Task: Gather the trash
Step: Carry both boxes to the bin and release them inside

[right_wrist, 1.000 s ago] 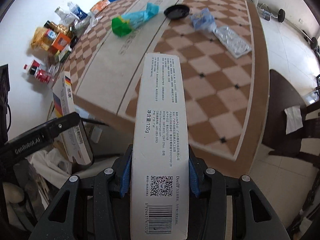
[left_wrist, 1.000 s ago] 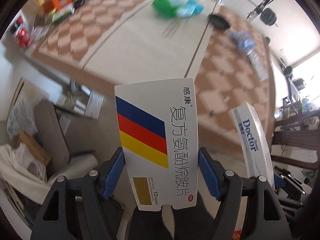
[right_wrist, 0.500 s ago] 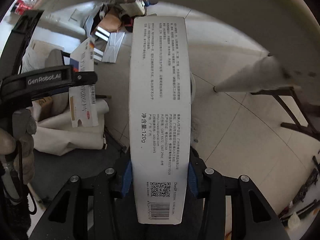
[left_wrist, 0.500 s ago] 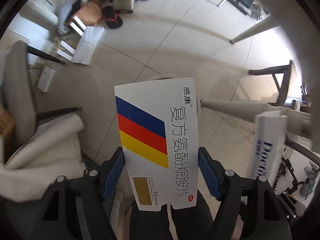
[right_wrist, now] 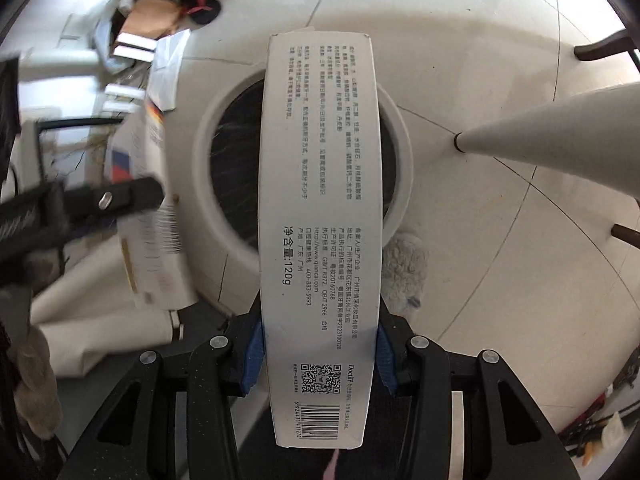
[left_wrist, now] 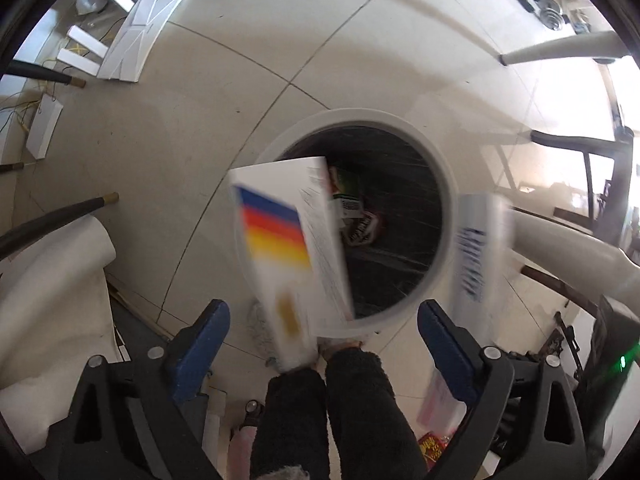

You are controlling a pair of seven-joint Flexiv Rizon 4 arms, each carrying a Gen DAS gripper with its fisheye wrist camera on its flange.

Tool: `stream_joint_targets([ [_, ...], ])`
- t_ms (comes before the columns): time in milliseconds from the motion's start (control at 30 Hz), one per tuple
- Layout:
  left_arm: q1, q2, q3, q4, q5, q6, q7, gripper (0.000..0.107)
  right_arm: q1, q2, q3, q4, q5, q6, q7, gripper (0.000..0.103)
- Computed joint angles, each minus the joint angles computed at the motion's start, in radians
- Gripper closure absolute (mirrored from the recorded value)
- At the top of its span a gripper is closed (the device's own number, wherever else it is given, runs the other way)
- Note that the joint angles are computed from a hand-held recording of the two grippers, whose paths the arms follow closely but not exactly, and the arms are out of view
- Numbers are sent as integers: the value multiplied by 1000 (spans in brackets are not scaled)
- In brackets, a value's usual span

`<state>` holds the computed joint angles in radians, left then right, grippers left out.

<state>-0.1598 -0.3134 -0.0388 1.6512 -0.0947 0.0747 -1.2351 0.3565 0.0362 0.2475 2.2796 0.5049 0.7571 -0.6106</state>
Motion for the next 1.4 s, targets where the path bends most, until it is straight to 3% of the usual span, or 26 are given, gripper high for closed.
stream_joint_targets([
  [67,-1,5,4,3,11,5,-5,10,-8,-36,-11,3,42,30,-37,37],
  [133,-6,21,6,16,30,26,-5,10,-10,-51,-7,14,21,51,-21,12],
  [233,-19,64,10,52,75,83,-1,10,-15,-45,-8,18,-80,11,39,0],
  [333,-27,108,15,85,134,137,-7,10,-18,-18,-8,10,-157,-52,99,0],
  [700,0,242,12,95,140,45,16,10,-12,137,-1,-47,-274,-257,223,0],
  [1133,41,357,6,-104,117,-241,74,10,3,307,-8,-314,-318,-633,289,0],
  [1400,79,371,11,-305,78,-426,129,10,12,321,-3,-575,-345,-852,332,0],
])
